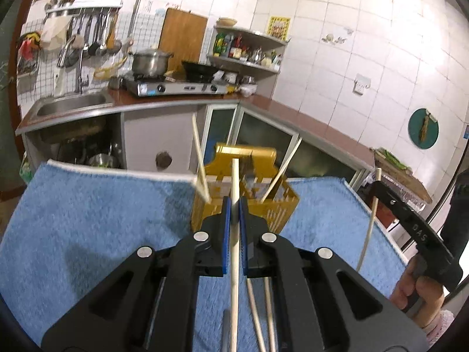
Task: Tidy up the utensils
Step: 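Carry the chopstick over the caddy with the left tool while the right tool carries its chopstick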
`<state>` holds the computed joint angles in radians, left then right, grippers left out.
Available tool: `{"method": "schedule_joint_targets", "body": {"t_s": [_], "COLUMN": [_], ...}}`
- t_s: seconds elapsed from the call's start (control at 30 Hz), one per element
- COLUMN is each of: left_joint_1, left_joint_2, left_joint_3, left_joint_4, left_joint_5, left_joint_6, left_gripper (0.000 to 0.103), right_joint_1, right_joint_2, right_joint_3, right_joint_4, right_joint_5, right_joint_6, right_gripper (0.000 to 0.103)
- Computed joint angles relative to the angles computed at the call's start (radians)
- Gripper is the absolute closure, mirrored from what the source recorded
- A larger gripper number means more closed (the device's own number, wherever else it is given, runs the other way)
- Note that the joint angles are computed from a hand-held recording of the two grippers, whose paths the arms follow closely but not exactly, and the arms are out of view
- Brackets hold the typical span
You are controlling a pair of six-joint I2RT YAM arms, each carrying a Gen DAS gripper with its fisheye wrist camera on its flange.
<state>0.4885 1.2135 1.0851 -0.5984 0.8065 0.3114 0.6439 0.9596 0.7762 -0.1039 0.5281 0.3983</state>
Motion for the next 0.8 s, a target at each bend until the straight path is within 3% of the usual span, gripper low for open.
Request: {"method": "schedule_joint_targets", "body": {"t_s": [0.27, 0.47, 0.8], "left_joint_1": [-0.109, -0.228, -0.361], "left_joint_2": [0.060, 0.150, 0.312], "left_joint_3": [0.190, 0.301, 0.349], "left_joint_4": [0.093, 0.247, 0.441], "left_joint_5": [-0.064, -0.200, -0.356], "left_joint_6": [-0.159, -0.265, -0.286], "left_gripper": [0.099, 0.099, 0.099], "right_joint_1": [-0.085, -0.126, -0.200], "right_joint_2": [0.149, 0.313, 0.545], "right_joint_3": [0.190, 0.332, 0.473], "right_joint_4": [0.100, 0.218, 0.407], "right_joint_5": [-0.071, -0.100, -0.149], "right_joint_6": [-0.108, -0.173, -0.233], "right_gripper": [0.097, 0.097, 0.097]}}
